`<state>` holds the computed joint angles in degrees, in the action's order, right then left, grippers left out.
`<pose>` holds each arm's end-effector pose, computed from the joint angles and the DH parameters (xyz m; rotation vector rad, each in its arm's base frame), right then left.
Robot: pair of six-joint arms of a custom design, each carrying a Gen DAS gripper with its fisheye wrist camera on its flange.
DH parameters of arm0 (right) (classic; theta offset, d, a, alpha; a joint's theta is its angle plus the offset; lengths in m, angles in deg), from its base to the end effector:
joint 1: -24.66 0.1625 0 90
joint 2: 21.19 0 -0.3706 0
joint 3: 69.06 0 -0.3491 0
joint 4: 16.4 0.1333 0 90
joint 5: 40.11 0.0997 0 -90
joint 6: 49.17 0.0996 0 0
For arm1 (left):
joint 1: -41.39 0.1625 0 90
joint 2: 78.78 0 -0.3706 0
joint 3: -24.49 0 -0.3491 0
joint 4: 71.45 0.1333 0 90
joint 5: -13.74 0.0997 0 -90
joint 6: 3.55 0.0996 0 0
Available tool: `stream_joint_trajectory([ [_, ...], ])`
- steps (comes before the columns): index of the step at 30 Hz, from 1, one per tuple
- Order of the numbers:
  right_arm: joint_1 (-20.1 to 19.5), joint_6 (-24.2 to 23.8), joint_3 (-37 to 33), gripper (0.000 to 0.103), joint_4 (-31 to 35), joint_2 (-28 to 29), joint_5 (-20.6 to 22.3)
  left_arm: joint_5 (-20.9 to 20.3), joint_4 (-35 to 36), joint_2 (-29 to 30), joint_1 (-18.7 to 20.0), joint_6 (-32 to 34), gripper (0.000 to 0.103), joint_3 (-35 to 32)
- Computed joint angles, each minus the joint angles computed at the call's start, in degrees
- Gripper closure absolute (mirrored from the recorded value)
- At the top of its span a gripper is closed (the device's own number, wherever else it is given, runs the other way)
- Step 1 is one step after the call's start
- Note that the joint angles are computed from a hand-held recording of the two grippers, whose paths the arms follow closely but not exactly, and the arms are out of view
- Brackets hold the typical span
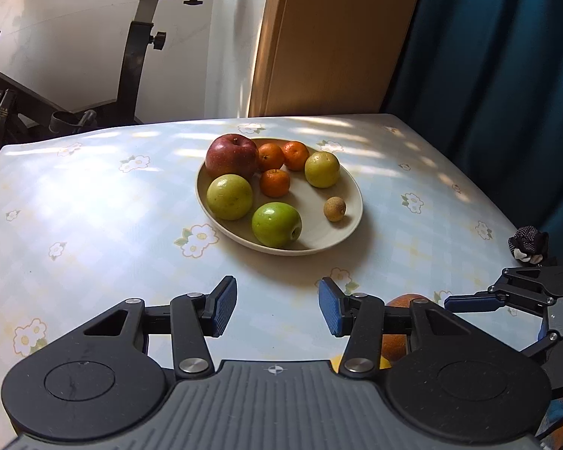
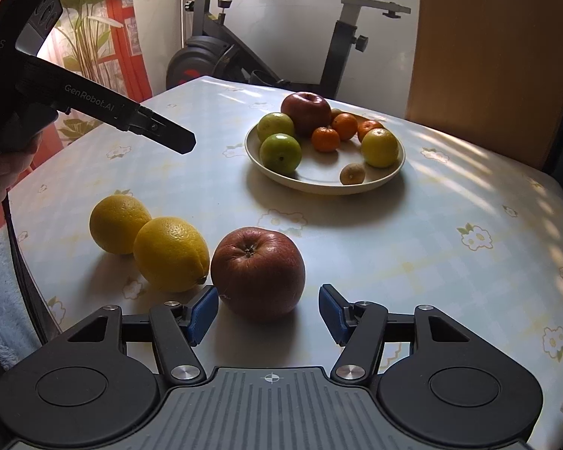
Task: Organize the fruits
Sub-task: 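Move both tools from the plate to the large red apple on the table, then close both grippers on the large red apple from either side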
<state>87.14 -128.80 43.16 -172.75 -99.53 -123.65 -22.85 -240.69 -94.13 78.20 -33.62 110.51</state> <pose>-0.1038 -0.5119 0.3009 1.2215 -2.3976 0.5874 -0.3369 -0.5185 -0.1127 0.3884 2.3456 -0.9270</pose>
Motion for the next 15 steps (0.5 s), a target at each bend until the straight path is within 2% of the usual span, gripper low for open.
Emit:
stream_joint_trajectory([
  [12, -0.17, -0.73, -1.12, 0.047, 1.23, 1.52, -0.26, -5.42, -2.97, 3.26, 0.6, 4.31, 0.052, -3.7],
  [15, -0.06, -1.35, -1.05, 0.047, 0.73, 1.94, -0.57, -6.41, -2.39, 3.84, 0.95, 3.57, 0.052, -4.39],
])
